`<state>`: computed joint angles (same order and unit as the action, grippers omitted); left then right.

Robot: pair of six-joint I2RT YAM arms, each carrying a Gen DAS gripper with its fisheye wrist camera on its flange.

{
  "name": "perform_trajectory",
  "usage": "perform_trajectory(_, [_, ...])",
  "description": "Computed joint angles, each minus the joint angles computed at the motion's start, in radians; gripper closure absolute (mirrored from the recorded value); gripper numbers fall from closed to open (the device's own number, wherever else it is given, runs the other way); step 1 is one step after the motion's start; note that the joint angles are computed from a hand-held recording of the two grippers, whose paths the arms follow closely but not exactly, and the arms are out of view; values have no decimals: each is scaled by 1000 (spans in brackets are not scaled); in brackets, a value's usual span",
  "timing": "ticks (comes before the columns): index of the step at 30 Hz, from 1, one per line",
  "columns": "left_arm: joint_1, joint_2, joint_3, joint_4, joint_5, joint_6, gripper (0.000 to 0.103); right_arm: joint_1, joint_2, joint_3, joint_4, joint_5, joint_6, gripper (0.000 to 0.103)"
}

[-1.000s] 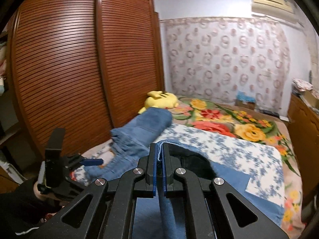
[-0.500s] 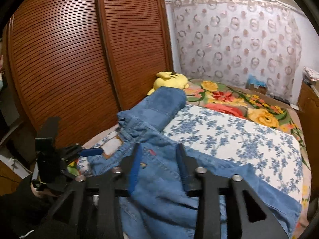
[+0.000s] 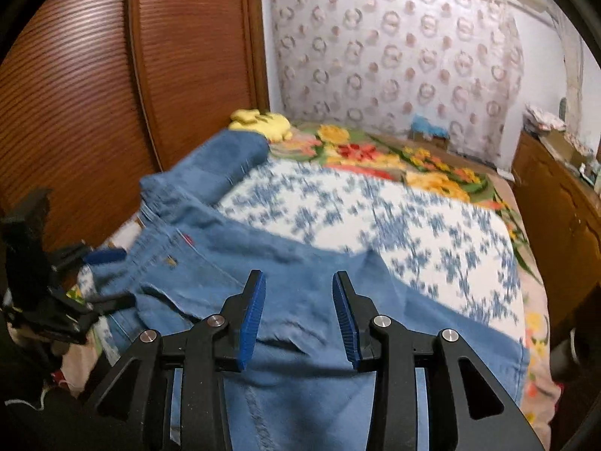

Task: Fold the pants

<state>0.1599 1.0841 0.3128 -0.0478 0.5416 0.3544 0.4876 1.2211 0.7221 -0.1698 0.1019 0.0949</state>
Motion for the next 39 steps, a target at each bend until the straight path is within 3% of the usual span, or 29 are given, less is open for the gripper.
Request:
perform_trajectory(3, [-16, 24, -1, 16, -4, 5, 18, -10, 28, -8, -15, -29, 18, 65])
perform_trajectory(6, [-29, 62, 1, 25, -6, 12, 27, -23, 85, 16, -24, -50, 36, 65])
perform_trajectory(11, [-42, 130, 16, 29, 12, 27, 54, -67, 164, 27, 7, -111, 57, 65])
perform_trajectory(15, [-82, 147, 22, 44, -5, 10, 60, -78, 197, 44, 11, -145, 66, 65])
perform_trajectory(21, [-118, 150, 22, 52, -10, 3, 79, -109, 288, 79, 51, -239, 64, 65])
perform_trajectory(24, [-100, 108, 12, 31, 10, 7, 91, -105, 313, 102, 39, -250, 42, 95])
perform_trajectory(26, [-70, 59, 10, -11, 44, 15, 95, -99, 292, 103, 43, -253, 32, 97])
perform_trajectory(33, [91, -171, 28, -230, 190, 86, 97, -32, 138, 135, 39, -200, 11, 98])
perform_trajectory(39, [353, -248, 107, -484, 372, 274, 97, 67, 147, 258, 15, -134, -14, 98])
